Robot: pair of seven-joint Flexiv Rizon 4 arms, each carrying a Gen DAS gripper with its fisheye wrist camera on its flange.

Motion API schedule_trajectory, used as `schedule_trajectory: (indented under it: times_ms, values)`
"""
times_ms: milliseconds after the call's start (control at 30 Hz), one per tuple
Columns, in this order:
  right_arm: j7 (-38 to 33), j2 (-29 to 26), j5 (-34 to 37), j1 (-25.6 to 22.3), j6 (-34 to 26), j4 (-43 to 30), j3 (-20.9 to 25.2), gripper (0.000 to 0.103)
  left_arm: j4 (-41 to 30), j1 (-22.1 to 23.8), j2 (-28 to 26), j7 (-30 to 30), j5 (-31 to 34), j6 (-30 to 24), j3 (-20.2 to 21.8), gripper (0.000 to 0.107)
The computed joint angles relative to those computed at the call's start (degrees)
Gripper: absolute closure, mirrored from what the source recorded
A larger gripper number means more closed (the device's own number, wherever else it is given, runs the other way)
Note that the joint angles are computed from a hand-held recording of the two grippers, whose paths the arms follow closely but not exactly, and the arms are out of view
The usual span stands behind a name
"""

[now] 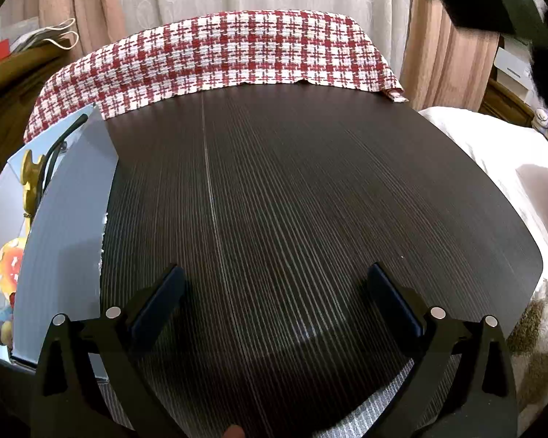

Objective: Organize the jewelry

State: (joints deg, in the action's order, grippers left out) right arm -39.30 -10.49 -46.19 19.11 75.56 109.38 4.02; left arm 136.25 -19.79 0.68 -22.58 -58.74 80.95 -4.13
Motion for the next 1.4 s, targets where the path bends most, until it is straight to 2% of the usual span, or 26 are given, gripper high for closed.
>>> schedule_trajectory:
  times_ms: [33, 100, 167, 233, 333, 467, 567, 667, 733, 800, 1400]
  values:
    - [4.5, 1.0, -4.4, 0.3, -2.0, 1.8, -2.1, 0.007, 0.0, 0.0, -0.1, -0.1, 0.0, 0.1, 0.0, 0.007]
    - [9.0, 2.1, -9.2, -0.5, -8.3, 4.1, -2.6, 0.007, 0.0, 0.1, -0.1, -0.5, 0.4, 0.1, 0.0, 0.007]
    - [10.0, 2.4, -9.6, -1.9, -12.4, 6.0, -1.5, 0.007, -0.1, 0.1, -0.1, -0.9, 0.6, 0.3, -0.1, 0.007]
    - [11.0, 2.4, -9.5, -3.3, -13.8, 8.2, -0.8, 0.007, 0.1, -0.1, 0.0, -1.0, 0.4, 0.6, -0.1, 0.007]
    - [13.9, 2.1, -7.0, -5.6, -11.3, 11.4, -0.4, 0.007, 0.2, -0.7, -0.1, 0.3, -1.5, 1.5, -0.3, 0.007]
    - [23.3, 2.0, -4.1, -8.2, -3.1, 15.7, -1.4, 0.007, 0.1, -1.4, -0.4, 2.1, -4.3, 2.5, -0.6, 0.007]
    - [29.8, 1.7, -5.9, -8.6, -0.8, 17.4, -2.7, 0.007, 0.1, -1.6, -0.4, 2.7, -5.1, 2.8, -0.7, 0.007]
    - [29.9, 1.5, -4.0, -8.3, -2.8, 17.4, -2.1, 0.007, -0.2, -2.5, -0.8, 5.4, -9.2, 4.1, -1.2, 0.007]
    - [29.2, 1.6, -3.1, -7.9, -4.3, 17.1, -1.6, 0.007, -0.3, -2.6, -0.9, 5.7, -9.7, 4.3, -1.3, 0.007]
    - [27.5, 1.7, -1.5, -7.0, -9.3, 15.9, -0.7, 0.007, -0.4, -2.8, -1.1, 6.3, -10.7, 4.7, -1.4, 0.007]
    - [27.7, 1.2, -1.3, -7.1, -8.2, 15.9, -1.0, 0.006, -0.6, -2.7, -1.3, 5.7, -10.1, 4.6, -1.5, 0.007]
